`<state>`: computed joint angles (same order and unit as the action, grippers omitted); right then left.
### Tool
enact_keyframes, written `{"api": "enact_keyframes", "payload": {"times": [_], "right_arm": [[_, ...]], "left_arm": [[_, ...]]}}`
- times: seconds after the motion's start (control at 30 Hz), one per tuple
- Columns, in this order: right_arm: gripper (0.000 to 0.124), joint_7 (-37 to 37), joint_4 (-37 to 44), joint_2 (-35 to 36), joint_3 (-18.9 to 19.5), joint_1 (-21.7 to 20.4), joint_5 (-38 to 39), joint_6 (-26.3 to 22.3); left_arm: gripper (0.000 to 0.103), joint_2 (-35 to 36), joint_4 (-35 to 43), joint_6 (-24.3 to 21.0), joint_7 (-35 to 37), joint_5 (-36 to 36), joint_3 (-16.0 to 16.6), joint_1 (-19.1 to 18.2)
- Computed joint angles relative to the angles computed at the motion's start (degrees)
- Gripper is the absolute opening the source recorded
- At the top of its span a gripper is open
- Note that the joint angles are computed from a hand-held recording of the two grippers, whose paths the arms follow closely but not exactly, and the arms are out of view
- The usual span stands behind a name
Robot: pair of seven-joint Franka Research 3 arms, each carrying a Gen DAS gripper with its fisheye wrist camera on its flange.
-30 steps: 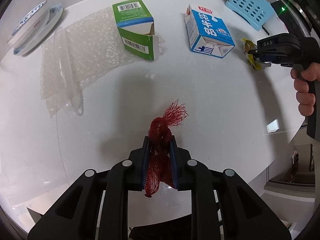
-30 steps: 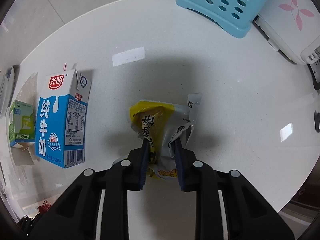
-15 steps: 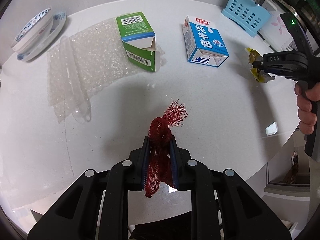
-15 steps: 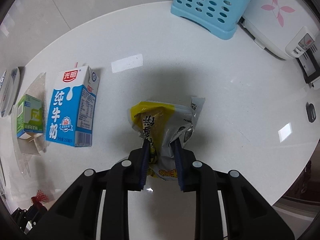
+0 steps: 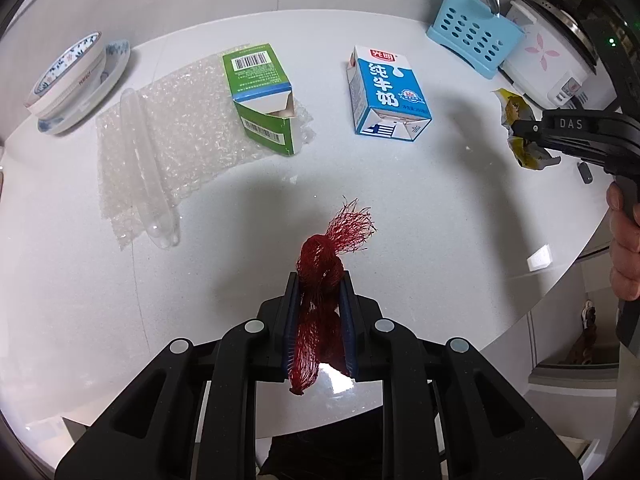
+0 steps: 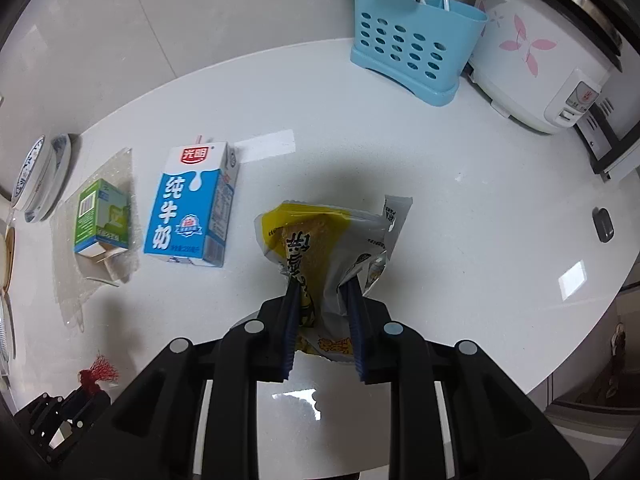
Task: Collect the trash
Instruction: 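Carry the red mesh net and yellow snack bag down over the bin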
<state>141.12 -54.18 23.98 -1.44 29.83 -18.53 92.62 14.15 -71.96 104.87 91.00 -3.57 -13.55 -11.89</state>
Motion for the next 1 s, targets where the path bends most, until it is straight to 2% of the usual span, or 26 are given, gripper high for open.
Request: {"api": "enact_keyframes", "payload": {"times": [0.53, 1.0], "right_arm": [[0.02, 4.22, -3.6, -5.29, 2.08, 4.49, -4.63, 3.76], [0.02, 8.15, -10.98, -11.01, 5.96, 7.48, -7.69, 6.57]], "left_arm": [[0.018, -3.99, -2.3, 2.05, -0.09, -0.83, 0.35, 0.57], [0.018, -11.63, -10.29, 3.78, 1.58, -4.26, 1.18, 1.17]]}}
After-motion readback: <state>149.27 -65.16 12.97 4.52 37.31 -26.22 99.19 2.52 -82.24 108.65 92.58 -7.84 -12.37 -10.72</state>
